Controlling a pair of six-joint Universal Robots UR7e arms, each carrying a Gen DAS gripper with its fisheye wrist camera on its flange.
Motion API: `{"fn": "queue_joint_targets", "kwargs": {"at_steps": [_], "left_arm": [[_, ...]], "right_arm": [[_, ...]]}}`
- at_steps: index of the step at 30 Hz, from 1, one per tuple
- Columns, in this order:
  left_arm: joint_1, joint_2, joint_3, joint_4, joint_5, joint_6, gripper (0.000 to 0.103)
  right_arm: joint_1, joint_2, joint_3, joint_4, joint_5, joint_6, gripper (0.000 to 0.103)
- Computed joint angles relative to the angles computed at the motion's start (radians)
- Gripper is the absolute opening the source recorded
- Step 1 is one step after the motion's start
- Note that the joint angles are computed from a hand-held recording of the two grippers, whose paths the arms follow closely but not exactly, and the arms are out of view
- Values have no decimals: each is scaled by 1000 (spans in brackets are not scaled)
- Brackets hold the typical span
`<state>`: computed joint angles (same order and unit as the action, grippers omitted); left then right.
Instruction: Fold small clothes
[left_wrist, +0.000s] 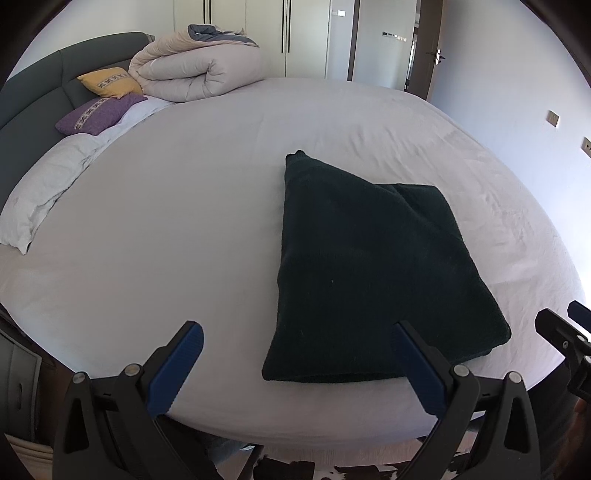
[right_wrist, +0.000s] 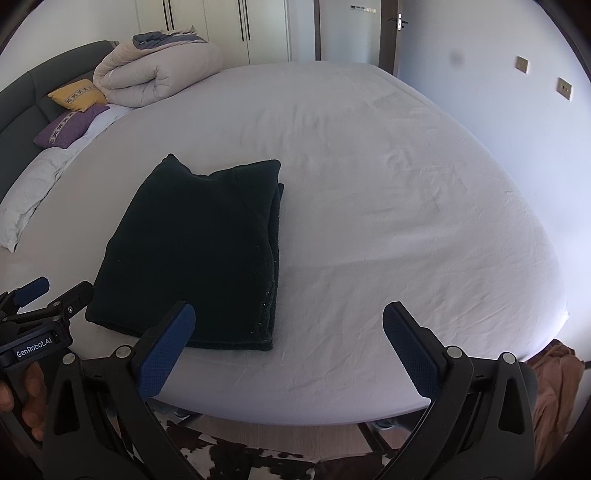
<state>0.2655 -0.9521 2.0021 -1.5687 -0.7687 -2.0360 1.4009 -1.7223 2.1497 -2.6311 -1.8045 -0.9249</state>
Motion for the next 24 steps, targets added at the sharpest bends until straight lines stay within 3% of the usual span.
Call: {"fn": "queue_joint_targets", "kwargs": {"at_steps": [24], "left_arm": [[1, 5, 2, -4, -2, -2, 103]], "right_arm": [[1, 4, 3, -5, -3, 2, 103]]}}
